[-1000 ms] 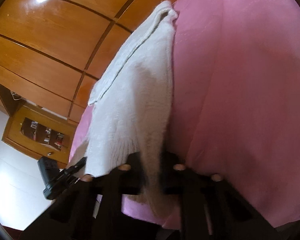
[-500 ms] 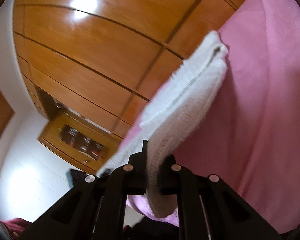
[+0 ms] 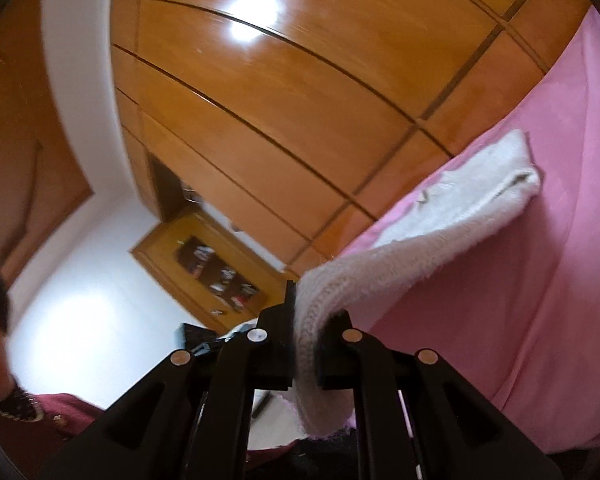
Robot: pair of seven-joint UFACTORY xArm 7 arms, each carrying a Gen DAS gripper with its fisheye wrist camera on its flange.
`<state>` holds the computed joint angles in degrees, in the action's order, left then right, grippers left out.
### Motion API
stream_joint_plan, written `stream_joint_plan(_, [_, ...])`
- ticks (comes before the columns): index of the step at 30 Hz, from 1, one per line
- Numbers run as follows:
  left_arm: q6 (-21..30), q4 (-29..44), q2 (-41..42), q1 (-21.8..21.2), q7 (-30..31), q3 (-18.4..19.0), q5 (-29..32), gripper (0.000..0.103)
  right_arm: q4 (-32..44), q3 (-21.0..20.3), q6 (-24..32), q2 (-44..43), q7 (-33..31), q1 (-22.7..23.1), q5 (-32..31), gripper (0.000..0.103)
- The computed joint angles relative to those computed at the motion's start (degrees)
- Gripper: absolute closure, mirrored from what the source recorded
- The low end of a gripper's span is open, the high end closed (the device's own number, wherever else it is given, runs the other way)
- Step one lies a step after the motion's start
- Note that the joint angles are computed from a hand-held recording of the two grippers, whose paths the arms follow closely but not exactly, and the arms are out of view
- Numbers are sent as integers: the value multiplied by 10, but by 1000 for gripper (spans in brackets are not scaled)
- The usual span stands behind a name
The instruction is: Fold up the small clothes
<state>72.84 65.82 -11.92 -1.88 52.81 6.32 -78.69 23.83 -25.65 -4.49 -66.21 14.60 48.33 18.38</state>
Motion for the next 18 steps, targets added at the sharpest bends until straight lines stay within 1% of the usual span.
stream_joint_plan(4, [35,-14,-28,1,17,11,5,96,-40,24,-27,-61,25,-18,9,97])
stream_joint_plan(6, [56,-24,-43,0,24,20,5,96,-56,27,-40,-83,41,-23,7,97])
stream_joint_plan(8, [77,-30,-51,0,18,30,3,96,-73,29,-60,-111,56,-16,2,97])
stream_joint_plan(10, [101,-34,-52,3,2,43,-3,96,-83,25,-72,-136,63,4,-14,97])
stream_joint_plan(12, [127,-32,-42,9,-18,53,-7,96,-85,23,-61,-153,61,23,-32,97])
stream_joint_plan(14, [146,-26,-26,17,-43,56,-5,96,-84,28,-28,-165,67,18,-35,97])
stream_joint_plan(15, [147,-24,-19,23,-57,52,2,96,-85,29,-18,-168,71,14,-32,97])
stream_joint_plan(18, [141,-8,3,32,-89,36,16,95,-93,3,-22,-164,76,20,-17,97])
